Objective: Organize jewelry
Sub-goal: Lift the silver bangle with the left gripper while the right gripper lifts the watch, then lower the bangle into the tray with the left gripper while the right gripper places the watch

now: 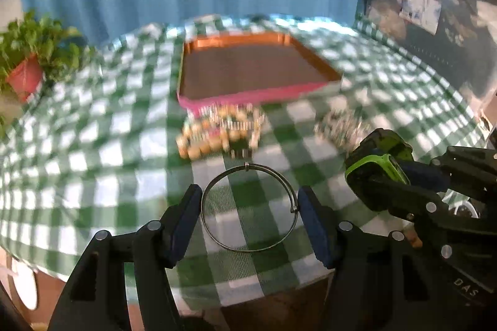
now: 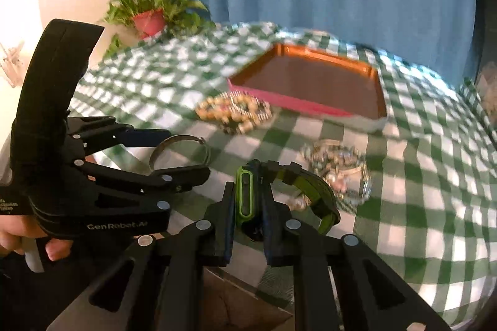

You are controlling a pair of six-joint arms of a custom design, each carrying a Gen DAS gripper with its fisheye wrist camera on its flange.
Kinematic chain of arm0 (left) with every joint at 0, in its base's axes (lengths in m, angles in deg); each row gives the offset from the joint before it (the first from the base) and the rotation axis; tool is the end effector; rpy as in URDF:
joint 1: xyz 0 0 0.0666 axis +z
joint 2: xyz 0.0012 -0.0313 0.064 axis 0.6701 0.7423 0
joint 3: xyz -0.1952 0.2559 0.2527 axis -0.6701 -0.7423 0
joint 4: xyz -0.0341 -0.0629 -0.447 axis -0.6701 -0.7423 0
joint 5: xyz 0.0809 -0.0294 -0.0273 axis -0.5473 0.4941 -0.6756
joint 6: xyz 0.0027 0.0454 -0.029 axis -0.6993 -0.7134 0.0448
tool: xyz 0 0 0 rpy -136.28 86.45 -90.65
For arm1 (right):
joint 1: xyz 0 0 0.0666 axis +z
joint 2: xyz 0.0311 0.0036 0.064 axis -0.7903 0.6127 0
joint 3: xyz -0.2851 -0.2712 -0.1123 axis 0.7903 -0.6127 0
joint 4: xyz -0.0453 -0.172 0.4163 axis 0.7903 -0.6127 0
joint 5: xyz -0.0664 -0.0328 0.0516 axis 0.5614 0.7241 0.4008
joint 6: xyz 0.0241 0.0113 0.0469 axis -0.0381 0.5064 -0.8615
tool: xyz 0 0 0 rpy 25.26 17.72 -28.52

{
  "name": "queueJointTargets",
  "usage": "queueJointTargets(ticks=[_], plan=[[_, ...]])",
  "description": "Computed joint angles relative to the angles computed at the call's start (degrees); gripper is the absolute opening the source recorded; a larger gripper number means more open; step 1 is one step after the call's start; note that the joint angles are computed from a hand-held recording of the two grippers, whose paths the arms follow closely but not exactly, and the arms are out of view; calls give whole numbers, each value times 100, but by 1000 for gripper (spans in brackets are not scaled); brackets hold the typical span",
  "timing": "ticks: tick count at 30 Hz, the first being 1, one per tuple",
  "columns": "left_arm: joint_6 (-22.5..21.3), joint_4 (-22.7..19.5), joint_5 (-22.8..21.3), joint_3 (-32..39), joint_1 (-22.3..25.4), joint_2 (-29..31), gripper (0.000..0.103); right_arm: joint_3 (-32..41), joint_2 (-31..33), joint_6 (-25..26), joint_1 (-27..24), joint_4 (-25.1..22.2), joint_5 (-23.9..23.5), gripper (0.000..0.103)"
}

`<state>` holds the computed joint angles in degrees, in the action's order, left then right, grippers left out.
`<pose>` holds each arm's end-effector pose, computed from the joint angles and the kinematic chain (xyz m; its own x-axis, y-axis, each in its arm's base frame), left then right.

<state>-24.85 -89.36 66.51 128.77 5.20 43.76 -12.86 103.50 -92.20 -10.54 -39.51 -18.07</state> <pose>0.3919 -0.2793 0.4252 -0.7371 0.0555 -0.6735 0.0912 0.9957 -0.0178 0.3971 0.3514 0.4231 -0.5381 -0.4029 -0.7403 -0.6173 0.7865 0.0207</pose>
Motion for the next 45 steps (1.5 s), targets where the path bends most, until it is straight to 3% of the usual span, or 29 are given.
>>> queueJointTargets(ticks=[9,20,26,30,35,45], plan=[[-185,273,-2,648,178,74,64,526,-9,-131,-67,177,215,13],[-452,1084,142,1305,664,546,64,1729,776,-220,-411,244,179,14],[-297,1407,443,1381,937,735,64,1967,1110,-136,-560,568,244,13],[-303,1616,526,1413,1072,954,64,2092,1399,-63,-697,531,82,13],[-172,1401,946,1536,1245,1391,64,2293,1826,-157,-851,318,-47,13],[-62,533,978,1947,1351,2100,64,2715,2411,-228,-980,-309,-217,13]])
